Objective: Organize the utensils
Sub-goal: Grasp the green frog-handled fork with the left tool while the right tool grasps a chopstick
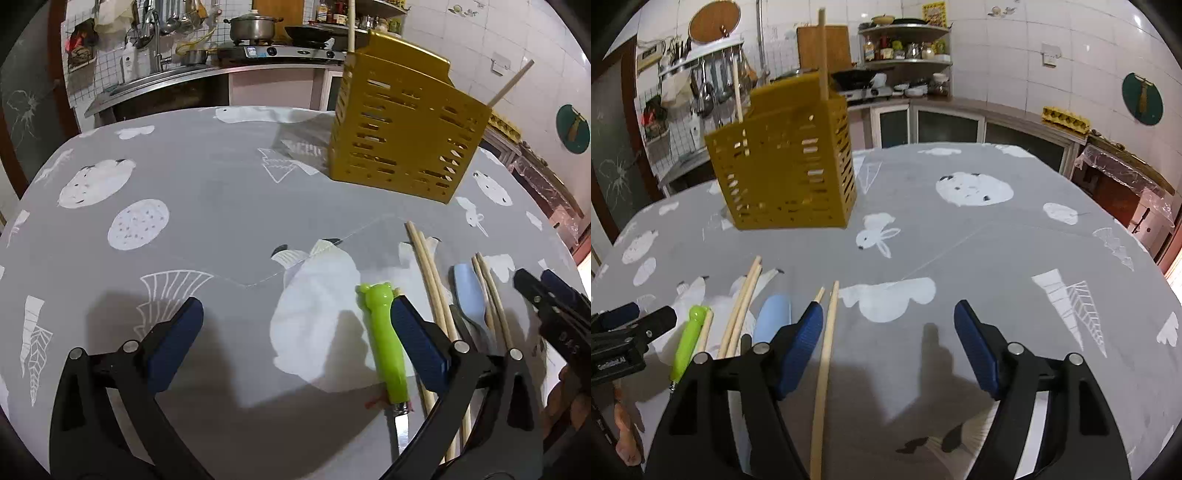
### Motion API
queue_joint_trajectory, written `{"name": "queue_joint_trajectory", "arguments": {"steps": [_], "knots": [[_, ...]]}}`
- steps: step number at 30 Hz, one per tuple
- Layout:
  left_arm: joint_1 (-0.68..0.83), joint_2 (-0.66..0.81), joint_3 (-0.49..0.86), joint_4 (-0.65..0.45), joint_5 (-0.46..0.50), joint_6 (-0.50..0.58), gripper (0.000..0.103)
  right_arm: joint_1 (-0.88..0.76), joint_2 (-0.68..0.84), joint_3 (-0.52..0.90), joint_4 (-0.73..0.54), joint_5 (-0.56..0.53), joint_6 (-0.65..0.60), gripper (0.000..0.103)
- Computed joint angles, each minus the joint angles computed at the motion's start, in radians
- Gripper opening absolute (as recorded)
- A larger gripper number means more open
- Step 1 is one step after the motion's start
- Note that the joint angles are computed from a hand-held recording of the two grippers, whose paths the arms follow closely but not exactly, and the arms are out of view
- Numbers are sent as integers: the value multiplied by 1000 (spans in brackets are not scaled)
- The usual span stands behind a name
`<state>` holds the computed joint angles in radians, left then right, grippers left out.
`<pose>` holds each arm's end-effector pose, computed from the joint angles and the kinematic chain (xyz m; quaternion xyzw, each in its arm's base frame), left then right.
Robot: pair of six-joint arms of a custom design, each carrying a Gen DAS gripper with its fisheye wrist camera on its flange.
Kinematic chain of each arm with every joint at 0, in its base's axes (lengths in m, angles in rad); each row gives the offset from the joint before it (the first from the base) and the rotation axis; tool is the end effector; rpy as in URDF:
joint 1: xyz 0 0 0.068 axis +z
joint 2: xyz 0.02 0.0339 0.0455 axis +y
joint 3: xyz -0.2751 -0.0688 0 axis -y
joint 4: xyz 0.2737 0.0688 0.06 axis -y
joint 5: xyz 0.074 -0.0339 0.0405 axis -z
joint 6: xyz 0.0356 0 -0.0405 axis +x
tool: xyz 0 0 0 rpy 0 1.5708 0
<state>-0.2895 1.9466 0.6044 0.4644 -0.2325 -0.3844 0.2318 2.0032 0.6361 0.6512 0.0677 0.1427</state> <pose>0.3002 -0.0809 0.0328 -0.0837 0.9313 -0.0086 0.3544 0.3237 0.0739 0.0355 -0.0265 0.9092 0.0469 0.4128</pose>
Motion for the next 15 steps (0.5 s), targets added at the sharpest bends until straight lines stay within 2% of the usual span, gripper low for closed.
{"name": "queue_joint_trajectory", "arguments": {"steps": [2,7,12,15], "knots": [[-18,3,8,-4,-18,5,98,3,13,28,-41,-2,-4,67],[-48,32,54,-55,-35,7,98,3,37,79,-112,-27,-1,61],[-71,23,48,-51,-50,17,96,22,36,89,-124,-17,-9,59],[-86,28,55,-57,-70,26,95,31,52,124,-169,-15,-9,51]]}}
